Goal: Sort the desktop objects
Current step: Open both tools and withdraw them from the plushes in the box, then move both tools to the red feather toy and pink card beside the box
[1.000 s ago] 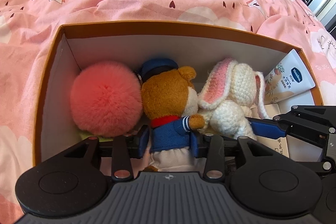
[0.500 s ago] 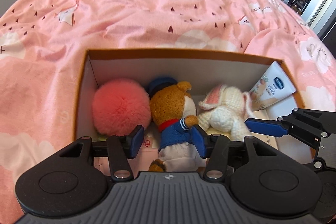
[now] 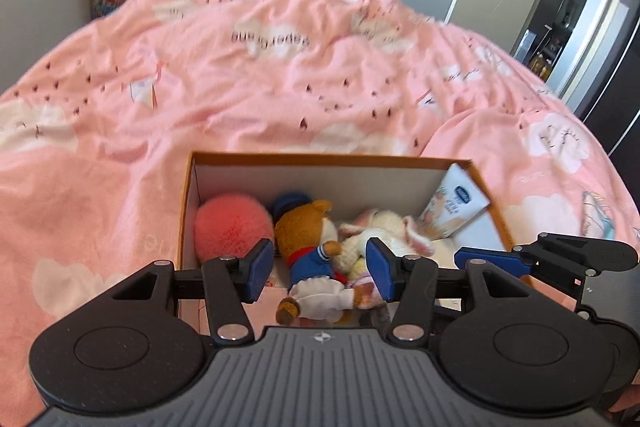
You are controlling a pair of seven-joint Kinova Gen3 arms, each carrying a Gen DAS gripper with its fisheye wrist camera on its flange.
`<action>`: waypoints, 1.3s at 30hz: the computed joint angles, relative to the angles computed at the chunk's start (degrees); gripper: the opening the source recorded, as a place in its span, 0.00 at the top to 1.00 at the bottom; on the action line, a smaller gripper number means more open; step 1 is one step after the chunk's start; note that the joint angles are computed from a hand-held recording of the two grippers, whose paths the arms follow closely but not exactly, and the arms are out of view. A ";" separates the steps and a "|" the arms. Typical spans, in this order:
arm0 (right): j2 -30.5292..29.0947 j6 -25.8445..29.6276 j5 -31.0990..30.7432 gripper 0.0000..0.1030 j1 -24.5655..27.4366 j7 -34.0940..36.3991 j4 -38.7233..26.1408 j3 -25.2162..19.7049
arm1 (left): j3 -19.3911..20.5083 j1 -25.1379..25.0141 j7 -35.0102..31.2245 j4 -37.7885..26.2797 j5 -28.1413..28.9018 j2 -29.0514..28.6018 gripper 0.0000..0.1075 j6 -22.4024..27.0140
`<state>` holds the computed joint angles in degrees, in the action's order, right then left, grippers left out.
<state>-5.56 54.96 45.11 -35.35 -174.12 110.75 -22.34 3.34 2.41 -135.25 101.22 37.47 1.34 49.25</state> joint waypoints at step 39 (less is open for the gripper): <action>-2.88 12.87 -5.31 0.27 -12.02 -22.09 4.95 -10.35 | -7.27 1.50 -12.80 15.97 -2.53 -14.38 0.44 6.85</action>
